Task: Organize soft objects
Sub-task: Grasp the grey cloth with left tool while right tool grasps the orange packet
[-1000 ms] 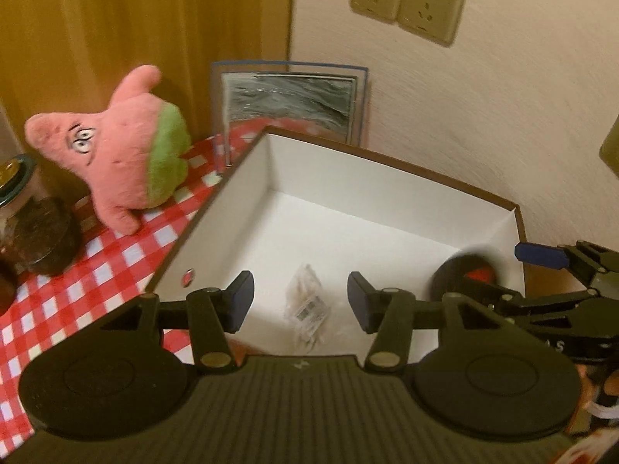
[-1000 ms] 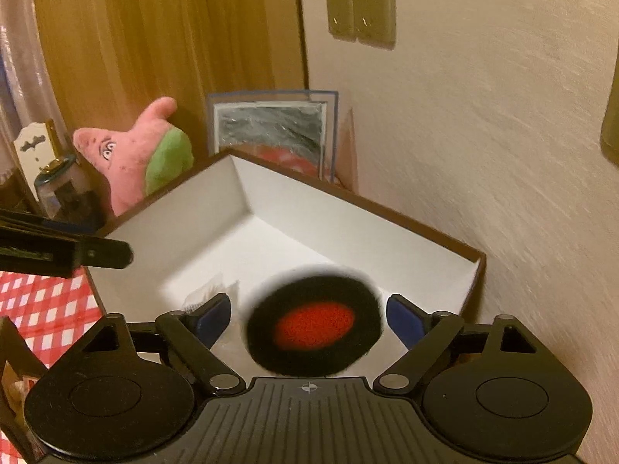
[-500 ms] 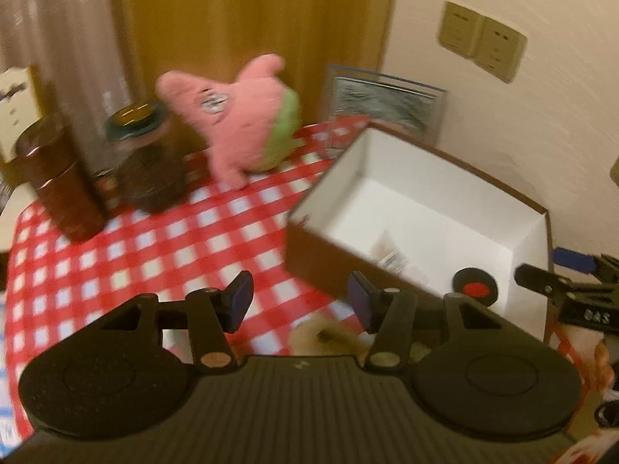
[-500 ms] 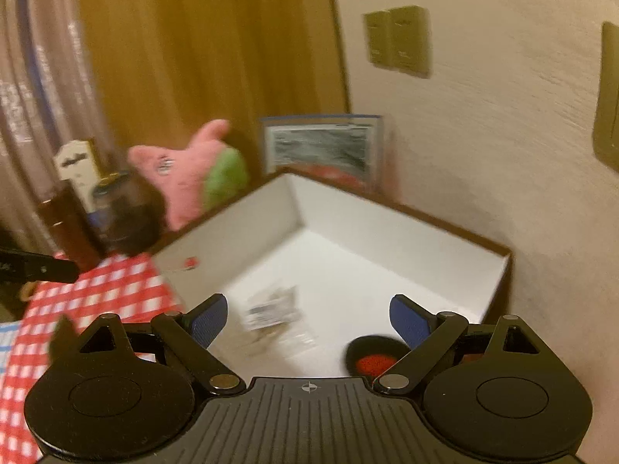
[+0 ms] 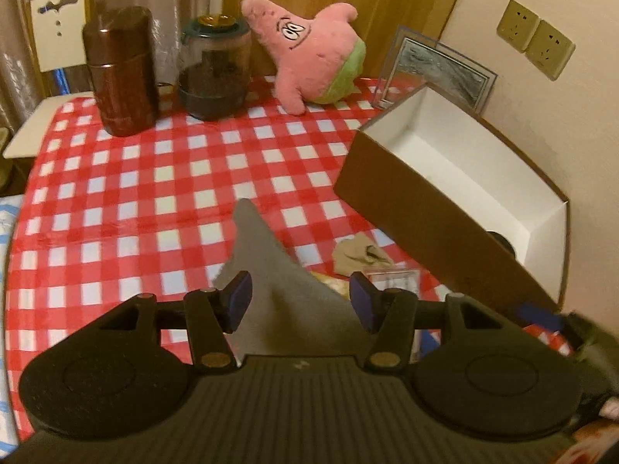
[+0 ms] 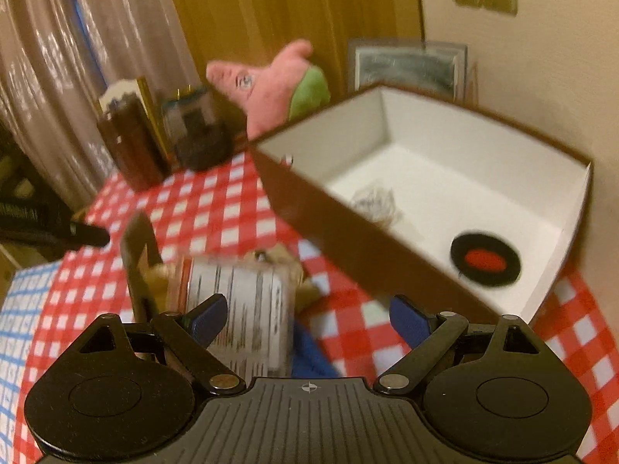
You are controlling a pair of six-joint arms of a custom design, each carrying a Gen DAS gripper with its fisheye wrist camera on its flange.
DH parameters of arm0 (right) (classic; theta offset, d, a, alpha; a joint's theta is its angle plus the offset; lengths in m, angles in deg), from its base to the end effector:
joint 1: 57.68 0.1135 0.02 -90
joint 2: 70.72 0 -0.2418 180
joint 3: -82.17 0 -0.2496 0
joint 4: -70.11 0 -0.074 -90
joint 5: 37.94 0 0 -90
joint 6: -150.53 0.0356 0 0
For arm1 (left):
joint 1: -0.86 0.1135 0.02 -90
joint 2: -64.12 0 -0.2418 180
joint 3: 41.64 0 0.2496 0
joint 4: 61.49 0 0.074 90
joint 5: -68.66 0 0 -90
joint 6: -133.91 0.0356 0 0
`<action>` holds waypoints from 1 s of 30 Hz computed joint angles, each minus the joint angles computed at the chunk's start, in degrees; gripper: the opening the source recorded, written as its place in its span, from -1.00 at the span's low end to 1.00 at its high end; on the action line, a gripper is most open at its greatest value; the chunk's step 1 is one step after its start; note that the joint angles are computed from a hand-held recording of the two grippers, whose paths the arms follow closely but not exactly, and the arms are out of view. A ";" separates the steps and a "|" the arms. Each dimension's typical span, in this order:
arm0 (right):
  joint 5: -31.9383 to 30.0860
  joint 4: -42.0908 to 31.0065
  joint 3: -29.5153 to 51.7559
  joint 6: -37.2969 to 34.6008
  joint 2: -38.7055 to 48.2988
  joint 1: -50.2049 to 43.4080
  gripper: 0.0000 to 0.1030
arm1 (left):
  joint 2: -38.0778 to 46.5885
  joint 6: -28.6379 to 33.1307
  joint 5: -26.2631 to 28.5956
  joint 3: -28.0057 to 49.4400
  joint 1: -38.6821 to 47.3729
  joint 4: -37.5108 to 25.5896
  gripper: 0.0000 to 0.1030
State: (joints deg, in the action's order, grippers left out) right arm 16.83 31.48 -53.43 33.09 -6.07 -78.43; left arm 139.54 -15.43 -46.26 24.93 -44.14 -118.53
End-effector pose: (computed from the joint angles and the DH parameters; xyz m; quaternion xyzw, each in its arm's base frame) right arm 0.1980 -0.0530 0.1574 -0.1346 0.9119 0.1618 0.3524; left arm 0.1868 -0.1656 0.2121 -0.1639 0.9418 -0.0317 0.2917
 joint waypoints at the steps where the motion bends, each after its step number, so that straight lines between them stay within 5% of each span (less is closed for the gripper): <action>1: 0.86 0.87 -0.76 0.66 0.14 0.94 0.76 | 0.78 0.21 0.19 0.43 0.06 0.41 0.07; 12: 2.79 2.48 -4.43 2.40 -0.87 1.36 0.75 | 11.30 3.60 2.70 3.96 1.07 1.05 0.05; 24: 3.95 2.87 -6.25 4.53 -1.68 6.50 0.75 | -5.83 -1.76 4.32 -13.22 -0.80 1.84 -0.31; 30: 5.70 4.06 -8.08 6.85 -3.44 12.58 0.75 | -11.96 -3.48 7.63 -21.72 2.01 7.73 -0.52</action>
